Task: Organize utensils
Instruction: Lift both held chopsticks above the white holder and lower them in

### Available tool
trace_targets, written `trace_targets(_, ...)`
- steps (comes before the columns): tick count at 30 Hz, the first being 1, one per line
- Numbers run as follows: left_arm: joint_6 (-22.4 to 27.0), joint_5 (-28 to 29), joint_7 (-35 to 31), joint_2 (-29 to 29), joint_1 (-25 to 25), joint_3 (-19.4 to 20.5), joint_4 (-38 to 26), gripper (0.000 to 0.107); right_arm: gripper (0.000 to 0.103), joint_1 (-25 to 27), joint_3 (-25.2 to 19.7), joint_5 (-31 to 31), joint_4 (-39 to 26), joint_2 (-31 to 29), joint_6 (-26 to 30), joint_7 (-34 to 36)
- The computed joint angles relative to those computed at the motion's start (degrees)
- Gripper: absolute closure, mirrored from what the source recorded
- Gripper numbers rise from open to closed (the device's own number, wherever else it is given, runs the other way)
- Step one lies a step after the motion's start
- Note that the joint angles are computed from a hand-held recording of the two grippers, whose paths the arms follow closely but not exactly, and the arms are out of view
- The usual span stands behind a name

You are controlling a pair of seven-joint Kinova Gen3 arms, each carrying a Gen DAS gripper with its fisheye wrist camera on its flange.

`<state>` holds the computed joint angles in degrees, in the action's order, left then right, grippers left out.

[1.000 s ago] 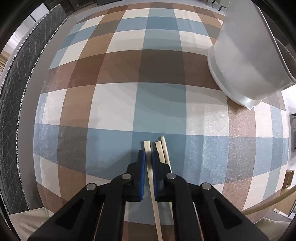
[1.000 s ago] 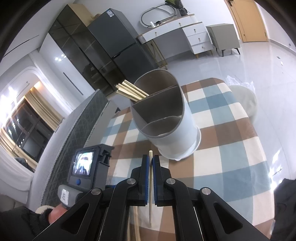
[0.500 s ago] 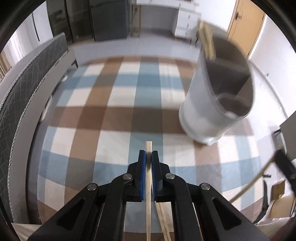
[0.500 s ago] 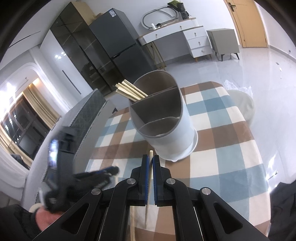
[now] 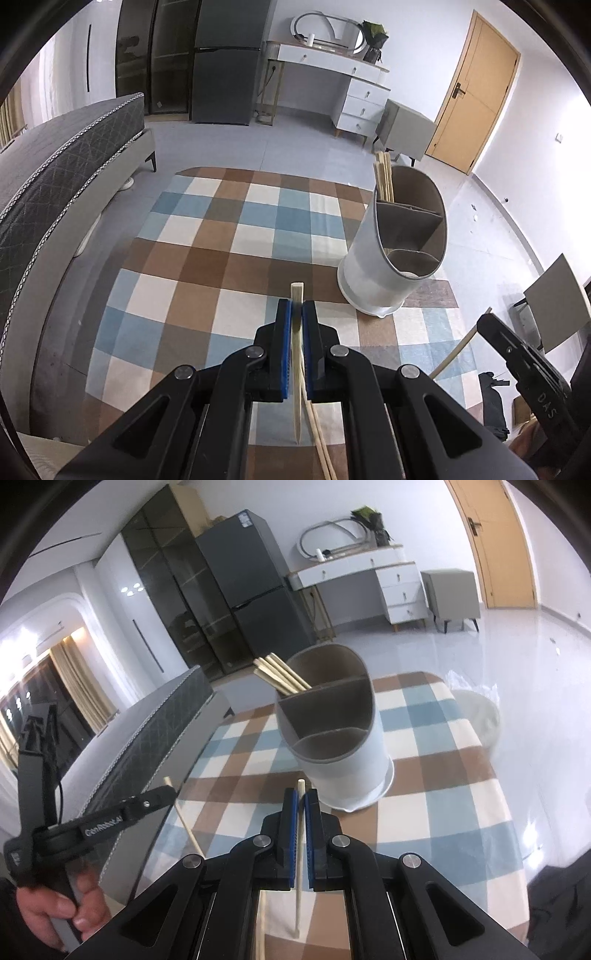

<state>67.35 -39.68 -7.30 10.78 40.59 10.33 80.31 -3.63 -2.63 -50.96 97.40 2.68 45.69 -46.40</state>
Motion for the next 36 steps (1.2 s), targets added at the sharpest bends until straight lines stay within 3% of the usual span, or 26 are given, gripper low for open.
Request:
trace_targets(17,-1.6,-0.1,0.5,-3.5,-1.4,2.2,2.0,0.107,0.100,-3.9,1.6,2.6,1.7,-5.6,-4.0,1.7)
trace_targets(22,-7.2,3.7,-5.4,-5.1,-3.5,3.1,2.6,0.107,0.100,-4.5,2.5,3.7,1.3,-6.6,-4.4,0.9)
trace_targets(30,-8.4,5.1,-8.5,-3.8,-2.6,3.1,-2.1,0.107,0.100,-4.4,3.8,5.1,-1.7,-7.0,-4.7,0.8)
trace_targets(36,-11.0,8.7,-13.0,-2.6,-3.9,2.0,-8.0,0.107,0.100,-3.0,4.7,4.6,-8.8,-5.0,-2.3,1.5)
